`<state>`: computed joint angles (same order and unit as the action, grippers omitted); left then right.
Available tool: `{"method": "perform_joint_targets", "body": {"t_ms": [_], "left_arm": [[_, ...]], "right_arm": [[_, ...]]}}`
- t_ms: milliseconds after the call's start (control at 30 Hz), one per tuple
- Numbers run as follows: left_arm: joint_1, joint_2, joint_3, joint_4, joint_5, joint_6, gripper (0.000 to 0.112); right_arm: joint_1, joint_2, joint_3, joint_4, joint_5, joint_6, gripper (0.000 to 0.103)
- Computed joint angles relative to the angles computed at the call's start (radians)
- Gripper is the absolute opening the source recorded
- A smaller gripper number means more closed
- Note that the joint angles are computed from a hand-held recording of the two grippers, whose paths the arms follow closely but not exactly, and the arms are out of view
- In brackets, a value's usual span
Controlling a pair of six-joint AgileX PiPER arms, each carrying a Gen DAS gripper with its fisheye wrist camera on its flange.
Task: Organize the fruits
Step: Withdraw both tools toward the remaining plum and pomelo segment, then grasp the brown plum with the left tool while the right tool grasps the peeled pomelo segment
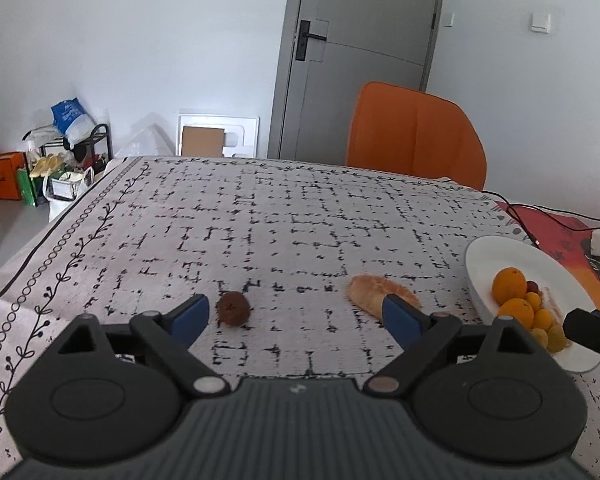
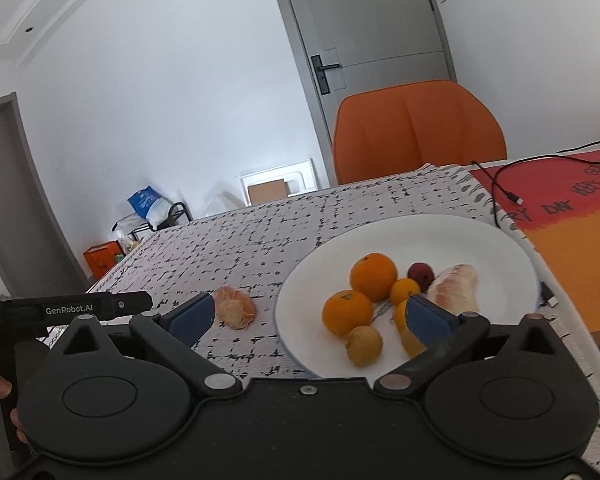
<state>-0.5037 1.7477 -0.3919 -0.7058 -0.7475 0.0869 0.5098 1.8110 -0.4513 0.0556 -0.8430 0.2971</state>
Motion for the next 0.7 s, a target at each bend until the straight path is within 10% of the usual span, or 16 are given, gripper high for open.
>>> {"method": "perform_joint_targets", "body": {"t_ms": [467, 700], "left_arm": [[0.101, 0.022, 0.030, 0.177, -0.026, -0.110, 0.089], [0.196, 0.039, 0.019, 0.304, 0.010, -0.185, 0.066]], "right_arm": [[0.039, 0.048, -0.116, -0.077, 0.071, 0.013, 0.103], [0.040, 0.072, -0.221, -0.174, 0.175, 0.076, 0.096]]}}
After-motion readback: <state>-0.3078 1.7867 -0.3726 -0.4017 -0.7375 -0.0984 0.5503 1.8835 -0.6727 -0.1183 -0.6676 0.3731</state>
